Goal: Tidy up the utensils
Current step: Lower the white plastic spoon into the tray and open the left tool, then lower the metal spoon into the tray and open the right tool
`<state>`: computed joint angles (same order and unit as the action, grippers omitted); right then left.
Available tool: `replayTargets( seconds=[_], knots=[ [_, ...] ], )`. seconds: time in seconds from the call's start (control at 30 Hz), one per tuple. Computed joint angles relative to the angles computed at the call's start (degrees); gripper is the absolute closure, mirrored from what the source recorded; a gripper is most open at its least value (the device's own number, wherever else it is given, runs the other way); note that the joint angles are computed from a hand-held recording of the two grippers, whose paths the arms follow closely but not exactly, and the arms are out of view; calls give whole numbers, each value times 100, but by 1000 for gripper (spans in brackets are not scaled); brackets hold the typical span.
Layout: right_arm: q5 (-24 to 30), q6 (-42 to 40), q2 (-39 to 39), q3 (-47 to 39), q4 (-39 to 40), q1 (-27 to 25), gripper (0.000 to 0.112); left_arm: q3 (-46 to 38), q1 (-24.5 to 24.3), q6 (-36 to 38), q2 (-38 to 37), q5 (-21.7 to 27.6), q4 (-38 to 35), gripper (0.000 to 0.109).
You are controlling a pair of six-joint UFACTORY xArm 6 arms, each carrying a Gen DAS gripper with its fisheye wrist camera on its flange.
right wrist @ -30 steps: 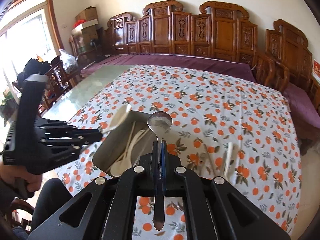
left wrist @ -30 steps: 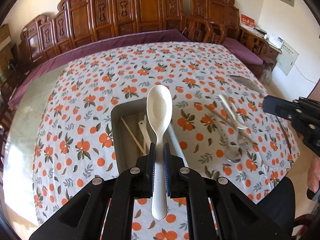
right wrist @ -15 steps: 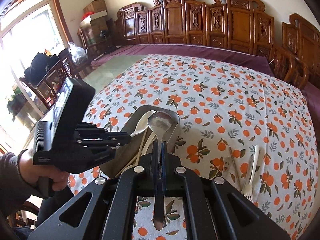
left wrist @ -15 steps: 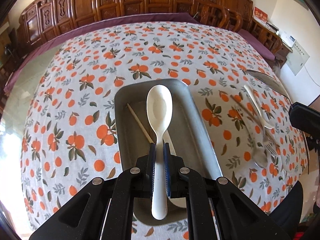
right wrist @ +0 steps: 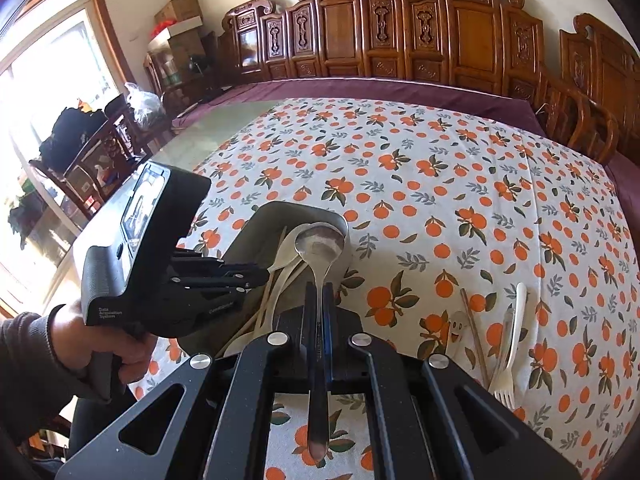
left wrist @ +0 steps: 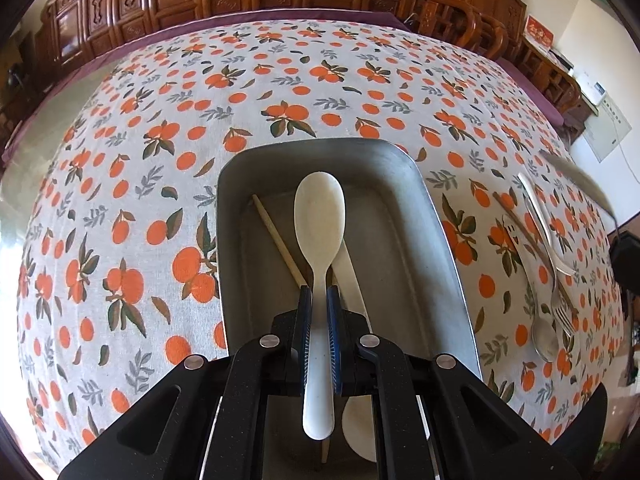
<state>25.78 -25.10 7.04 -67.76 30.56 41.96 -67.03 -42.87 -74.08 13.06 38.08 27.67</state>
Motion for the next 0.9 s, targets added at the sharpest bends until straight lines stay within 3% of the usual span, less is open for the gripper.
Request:
replayTargets(
  seconds=[0.3,0.5,0.9],
  knots=[
    [-15,29,320,-210,59,174,108,673,-160,-615,-791,37,530,101],
    [-19,105,655,-484,99,344,108,1082,-363,-974,-1406,397,878,101],
    [211,948,1734,-1472,-513,579,108,1621,-547,-1395,-2260,823,1143,101]
  ],
)
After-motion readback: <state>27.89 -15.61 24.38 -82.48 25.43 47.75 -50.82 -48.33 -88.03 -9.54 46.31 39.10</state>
